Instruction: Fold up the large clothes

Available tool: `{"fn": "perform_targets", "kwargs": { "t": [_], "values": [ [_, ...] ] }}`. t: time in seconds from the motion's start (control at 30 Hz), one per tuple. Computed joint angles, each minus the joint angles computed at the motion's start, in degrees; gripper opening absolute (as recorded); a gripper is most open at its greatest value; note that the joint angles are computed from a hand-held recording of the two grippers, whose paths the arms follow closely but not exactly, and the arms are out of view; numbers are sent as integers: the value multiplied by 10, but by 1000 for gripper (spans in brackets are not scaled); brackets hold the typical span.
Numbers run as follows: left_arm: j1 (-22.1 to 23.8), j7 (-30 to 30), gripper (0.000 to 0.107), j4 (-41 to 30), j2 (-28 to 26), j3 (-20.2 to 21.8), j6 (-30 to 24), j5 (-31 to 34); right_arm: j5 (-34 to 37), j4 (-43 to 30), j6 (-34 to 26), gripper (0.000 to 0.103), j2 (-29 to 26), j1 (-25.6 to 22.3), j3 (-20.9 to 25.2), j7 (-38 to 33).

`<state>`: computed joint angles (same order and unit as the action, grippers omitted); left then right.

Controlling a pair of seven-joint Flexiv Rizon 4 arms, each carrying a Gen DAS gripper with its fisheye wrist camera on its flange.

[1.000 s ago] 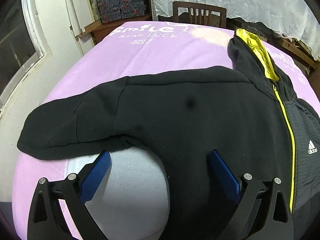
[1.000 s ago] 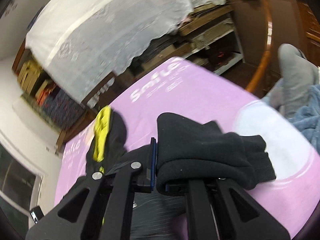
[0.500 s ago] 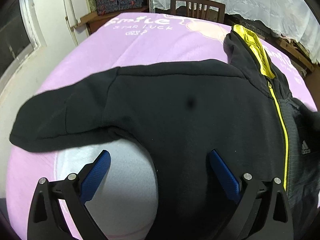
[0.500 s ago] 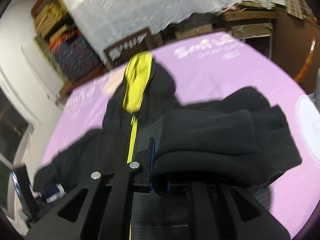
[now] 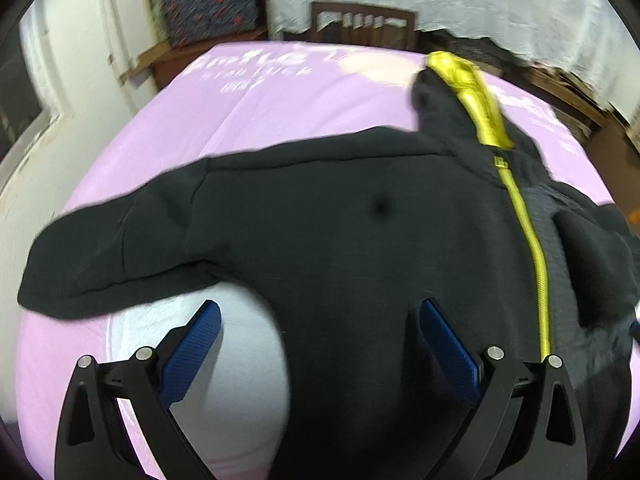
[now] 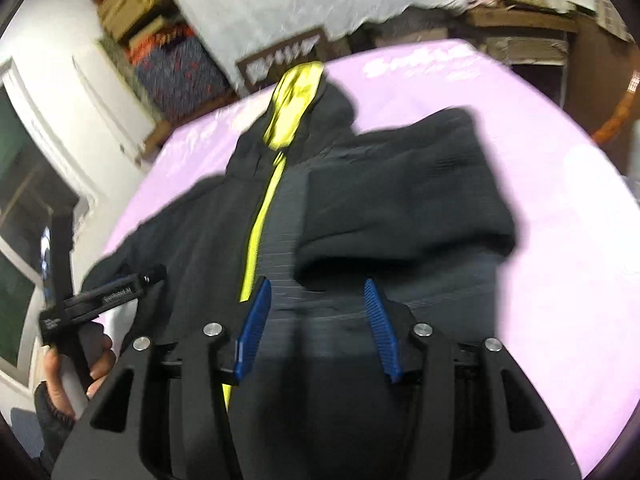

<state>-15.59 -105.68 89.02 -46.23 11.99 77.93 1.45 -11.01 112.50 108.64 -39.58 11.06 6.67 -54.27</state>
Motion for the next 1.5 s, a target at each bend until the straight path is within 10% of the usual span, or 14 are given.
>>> {"fn": "perform_targets", "kwargs": {
  "t": [0.13, 0.3, 0.53, 0.87, 1.17, 1.5],
  "values": [
    [-49, 3, 100, -29, -8, 33, -3, 38, 31, -19, -36, 4, 7, 8, -41, 25],
    [-100, 50, 100, -98, -30, 36, -39, 101, 58, -80, -68, 3, -27, 40, -102, 56],
    [-156, 61, 100, -243, -115, 57, -111, 157, -12, -149, -83, 3, -103, -141, 114, 29],
    [-128, -32, 100, -315, -145, 67, -152, 177, -25, -145, -99, 4, -114, -175, 154, 6],
    [17, 0, 100, -154, -73, -99, -62, 37, -19, -178, -149, 0, -157, -240, 248, -38],
    [63, 68, 100, -42, -30, -160, 54, -56, 17, -193, -152, 0, -163, -238, 257, -72]
  ]
}}
